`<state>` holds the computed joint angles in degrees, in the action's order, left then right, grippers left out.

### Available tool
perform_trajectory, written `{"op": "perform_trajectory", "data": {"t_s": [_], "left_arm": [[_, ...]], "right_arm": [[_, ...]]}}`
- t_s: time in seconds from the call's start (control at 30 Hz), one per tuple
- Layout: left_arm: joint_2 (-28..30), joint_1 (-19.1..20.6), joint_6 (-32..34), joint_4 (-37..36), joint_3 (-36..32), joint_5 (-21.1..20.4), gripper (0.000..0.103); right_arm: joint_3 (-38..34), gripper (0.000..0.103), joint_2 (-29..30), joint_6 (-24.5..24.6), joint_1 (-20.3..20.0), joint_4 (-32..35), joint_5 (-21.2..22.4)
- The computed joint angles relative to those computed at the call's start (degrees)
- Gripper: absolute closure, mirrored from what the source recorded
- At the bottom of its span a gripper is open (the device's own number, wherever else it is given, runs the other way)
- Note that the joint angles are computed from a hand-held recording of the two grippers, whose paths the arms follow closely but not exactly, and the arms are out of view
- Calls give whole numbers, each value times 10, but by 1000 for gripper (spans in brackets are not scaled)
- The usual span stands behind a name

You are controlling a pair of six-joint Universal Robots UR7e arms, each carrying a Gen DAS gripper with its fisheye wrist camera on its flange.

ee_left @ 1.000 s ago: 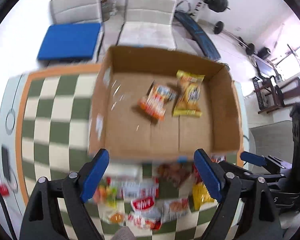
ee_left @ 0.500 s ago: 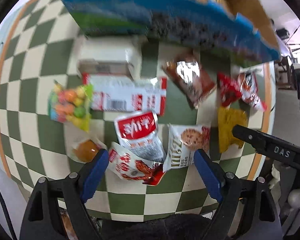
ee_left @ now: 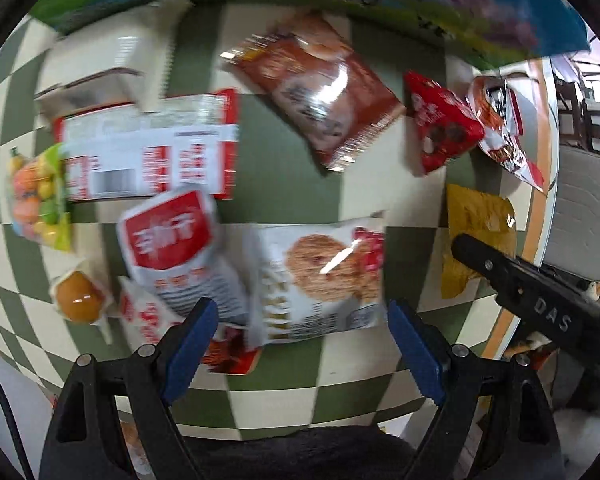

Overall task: Organize snacks
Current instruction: 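Grasp the white oat cookie bag with the left tool while the right tool grasps the yellow wafer pack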

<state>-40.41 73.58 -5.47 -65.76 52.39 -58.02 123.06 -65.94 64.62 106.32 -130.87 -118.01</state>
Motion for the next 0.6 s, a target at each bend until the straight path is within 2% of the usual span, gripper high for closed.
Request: {"op": "perform_trajectory", "data": {"t_s": [0.13, 0.23, 0.37, 0.6], "left_arm": [[6, -6, -14, 2, 37, 21, 16], [0, -16, -26, -9, 74, 57, 16], [-6, -26, -23, -32, 108, 62, 16], [-45, -42, 19, -126, 204, 93, 33]], "right_arm": [[53, 44, -46, 25, -8, -25, 12], [77, 44, -68, 34, -12, -35, 14], [92, 44, -78, 39, -12, -41, 11], [65, 44, -58, 45, 0, -18, 0]]}}
